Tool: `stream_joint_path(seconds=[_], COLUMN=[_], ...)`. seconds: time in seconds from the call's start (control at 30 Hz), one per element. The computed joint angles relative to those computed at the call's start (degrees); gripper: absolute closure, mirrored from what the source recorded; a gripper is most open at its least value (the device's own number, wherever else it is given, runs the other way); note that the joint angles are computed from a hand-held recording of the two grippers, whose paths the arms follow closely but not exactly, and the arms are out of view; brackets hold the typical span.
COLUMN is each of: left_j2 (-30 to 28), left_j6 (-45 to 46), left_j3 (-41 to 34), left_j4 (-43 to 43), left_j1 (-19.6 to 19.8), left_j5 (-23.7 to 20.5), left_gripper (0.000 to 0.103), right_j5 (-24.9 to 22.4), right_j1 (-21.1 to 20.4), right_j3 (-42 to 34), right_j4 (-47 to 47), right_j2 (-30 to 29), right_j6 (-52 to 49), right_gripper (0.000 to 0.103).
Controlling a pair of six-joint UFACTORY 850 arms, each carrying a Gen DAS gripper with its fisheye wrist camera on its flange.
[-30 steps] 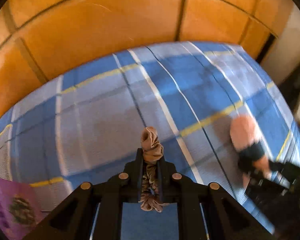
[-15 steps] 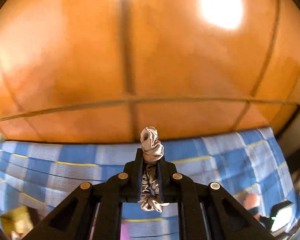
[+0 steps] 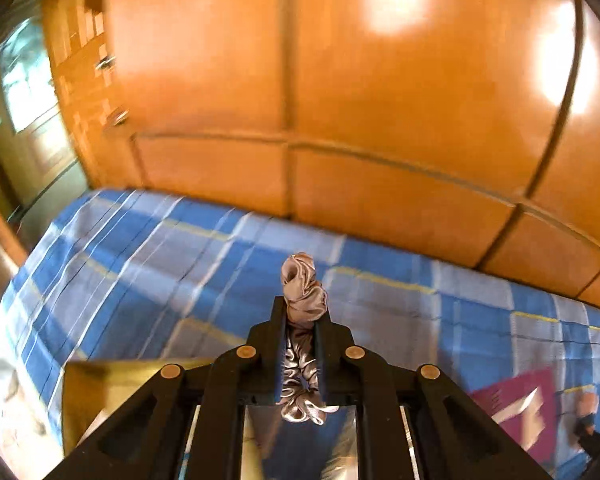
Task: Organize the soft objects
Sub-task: 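Carry scrunchie into gold tray and open left tool while right tool holds pink roll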
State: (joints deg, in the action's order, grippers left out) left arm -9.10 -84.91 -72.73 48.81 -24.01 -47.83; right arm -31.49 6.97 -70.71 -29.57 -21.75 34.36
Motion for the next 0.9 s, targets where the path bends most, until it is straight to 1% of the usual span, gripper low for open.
stream_joint_path(seconds=[0.07,0.1,0.17,0.2,0.27,0.37,0.47,0.57,0.7,0.9], left_j2=[3.58,6.45,9.55,12.02,14.75,19.20,22.33,24.81,26.72,28.98], left_j6=[-3.21,-5.91,-9.04,-11.54,-14.46,-19.37,-21.92,-25.08,-28.04,-31.33], left_j3=[5.27,9.29,13.96,17.48,21.43,27.78,32.23,35.23,37.16,39.29], left_j4=[1.58,3.11,4.17,4.71,5.10,6.23,6.04,6.38,6.97,7.05], left_j1=[-0.23,-0.64,-1.09,-1.58,-2.44,-5.34,-7.99,-11.08,-14.95,-18.55], left_j5=[0.62,0.63,0.43,0.44,0.13,-2.92,-5.43,-8.84,-13.08,-16.26], left_gripper=[0.090,0.090,0.090,0.090,0.090,0.090,0.090,0.090,0.089,0.089], right_j5=[-0.20,-0.25,-0.59,-0.70,-0.92,-0.86,-0.70,-0.72,-1.28,-1.74], right_j1=[0.46,0.61,1.20,1.27,1.50,1.27,1.00,0.96,1.89,3.08], right_j3=[0.31,0.47,0.87,0.82,0.87,0.75,0.73,0.66,1.12,2.11], right_j4=[-1.90,-2.71,-4.89,-5.57,-6.74,-7.08,-6.75,-7.03,-11.77,-18.88], right_j2=[0.20,0.26,0.47,0.39,0.37,0.18,0.07,-0.03,-0.11,-0.08], right_j6=[1.09,1.51,2.87,3.10,3.84,3.86,3.92,4.14,7.07,11.38], right_gripper=[0.066,0.066,0.067,0.067,0.067,0.067,0.067,0.067,0.067,0.067])
